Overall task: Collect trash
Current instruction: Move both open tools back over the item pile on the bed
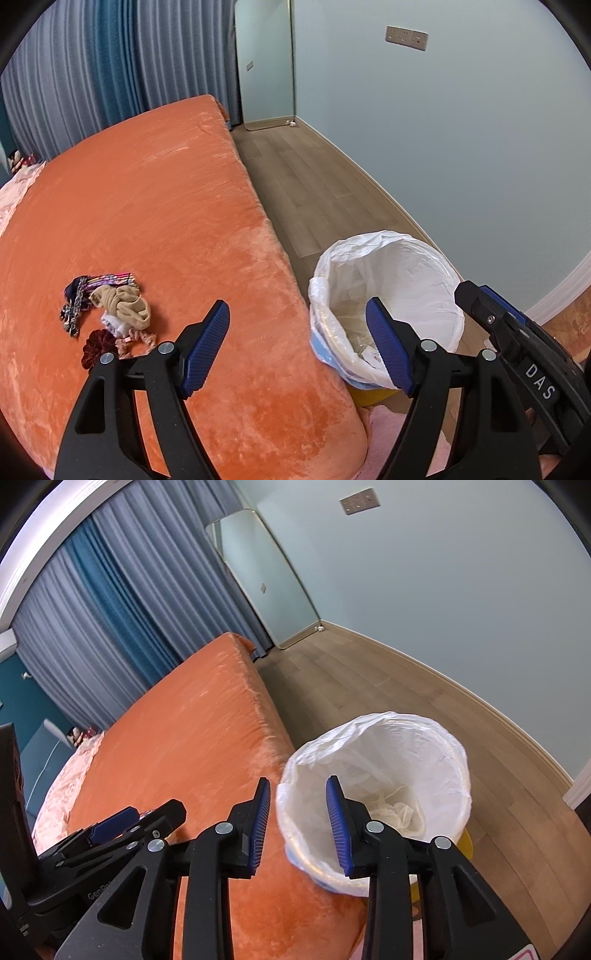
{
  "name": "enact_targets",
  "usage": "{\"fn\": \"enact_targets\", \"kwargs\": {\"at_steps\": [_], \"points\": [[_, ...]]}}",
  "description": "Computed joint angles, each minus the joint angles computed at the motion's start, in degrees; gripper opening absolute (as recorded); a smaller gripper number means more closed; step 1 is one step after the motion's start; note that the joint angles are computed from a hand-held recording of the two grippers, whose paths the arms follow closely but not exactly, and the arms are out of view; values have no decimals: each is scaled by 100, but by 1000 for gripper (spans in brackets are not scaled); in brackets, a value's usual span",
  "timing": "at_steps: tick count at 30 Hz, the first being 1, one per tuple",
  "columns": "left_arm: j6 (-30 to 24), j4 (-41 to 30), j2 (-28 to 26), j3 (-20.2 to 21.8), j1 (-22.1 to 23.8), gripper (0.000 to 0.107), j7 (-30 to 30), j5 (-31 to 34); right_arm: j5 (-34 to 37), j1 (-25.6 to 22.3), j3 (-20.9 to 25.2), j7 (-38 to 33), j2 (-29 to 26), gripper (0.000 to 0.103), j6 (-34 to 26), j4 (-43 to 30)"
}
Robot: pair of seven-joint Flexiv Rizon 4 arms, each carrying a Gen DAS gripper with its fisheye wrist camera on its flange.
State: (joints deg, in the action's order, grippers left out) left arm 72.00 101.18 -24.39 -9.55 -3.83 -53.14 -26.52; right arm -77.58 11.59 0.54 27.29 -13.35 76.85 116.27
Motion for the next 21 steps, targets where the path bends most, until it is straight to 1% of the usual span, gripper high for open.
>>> {"fn": "enact_targets", "kwargs": {"at_steps": [2, 4, 13, 21], "points": [[8, 51, 41, -7, 68, 72, 12, -69, 78, 50, 32, -98, -47, 34, -16, -74], [14, 93, 79, -1, 126, 72, 27, -134, 157, 126, 51, -216, -87, 39, -53, -153], [30, 231, 149, 116, 406, 72, 3, -384, 776, 573, 89, -991, -330, 39, -205, -502], [33, 343, 169, 225, 713, 73, 26, -590, 1377, 999, -7, -1637, -659, 39, -204, -886]]}}
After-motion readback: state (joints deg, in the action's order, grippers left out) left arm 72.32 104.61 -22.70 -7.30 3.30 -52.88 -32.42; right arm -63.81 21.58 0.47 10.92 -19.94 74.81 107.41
